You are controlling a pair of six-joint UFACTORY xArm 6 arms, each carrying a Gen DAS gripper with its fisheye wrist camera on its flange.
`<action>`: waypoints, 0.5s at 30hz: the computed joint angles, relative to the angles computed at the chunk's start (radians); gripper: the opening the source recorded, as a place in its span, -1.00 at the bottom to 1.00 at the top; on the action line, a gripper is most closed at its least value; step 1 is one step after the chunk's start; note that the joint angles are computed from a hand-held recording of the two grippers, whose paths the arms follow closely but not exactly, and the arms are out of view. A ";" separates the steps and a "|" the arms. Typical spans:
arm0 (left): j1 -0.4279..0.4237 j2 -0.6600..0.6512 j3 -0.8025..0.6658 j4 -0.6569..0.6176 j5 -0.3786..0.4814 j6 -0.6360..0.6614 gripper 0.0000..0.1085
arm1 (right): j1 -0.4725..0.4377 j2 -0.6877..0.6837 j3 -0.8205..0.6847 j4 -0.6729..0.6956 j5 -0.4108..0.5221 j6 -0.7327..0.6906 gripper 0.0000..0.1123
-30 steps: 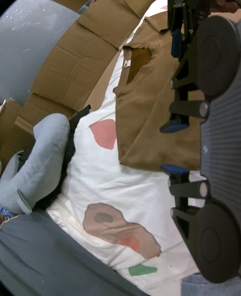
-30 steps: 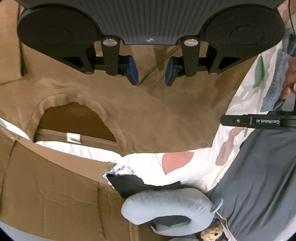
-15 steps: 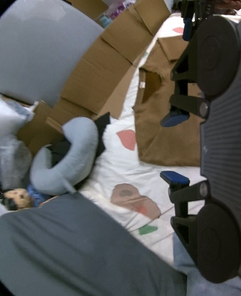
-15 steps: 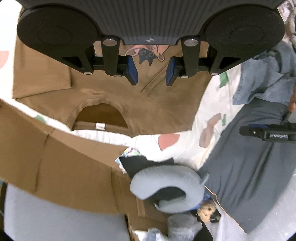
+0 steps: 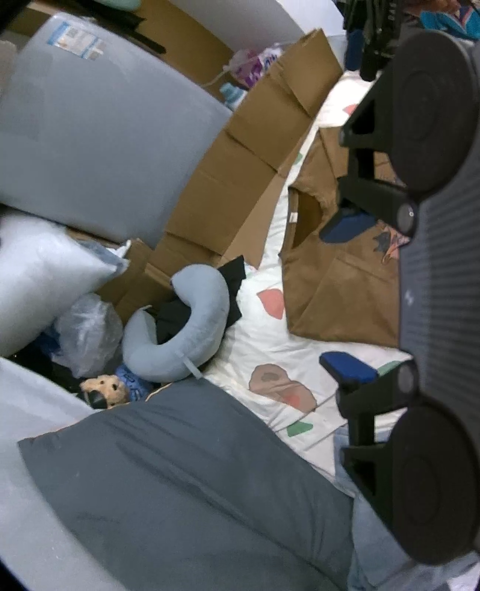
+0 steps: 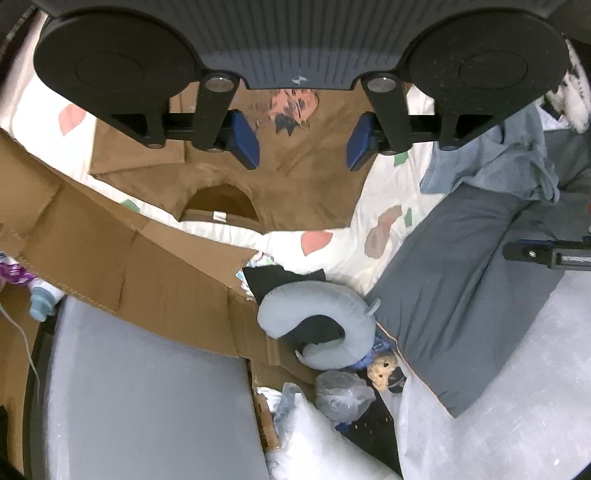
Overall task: Fold clothes
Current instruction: 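Raise both open grippers high above the brown T-shirt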
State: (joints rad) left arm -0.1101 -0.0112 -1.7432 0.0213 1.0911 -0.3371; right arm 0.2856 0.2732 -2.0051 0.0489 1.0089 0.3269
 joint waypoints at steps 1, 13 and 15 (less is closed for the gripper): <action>-0.005 -0.010 -0.010 0.003 0.020 -0.009 0.29 | 0.000 -0.006 -0.018 -0.002 0.027 0.005 0.09; -0.106 -0.102 -0.101 0.045 0.224 -0.139 0.35 | 0.019 -0.133 -0.070 -0.045 0.194 0.048 0.13; -0.139 -0.110 -0.111 0.043 0.247 -0.156 0.35 | 0.027 -0.164 -0.052 -0.052 0.206 0.058 0.13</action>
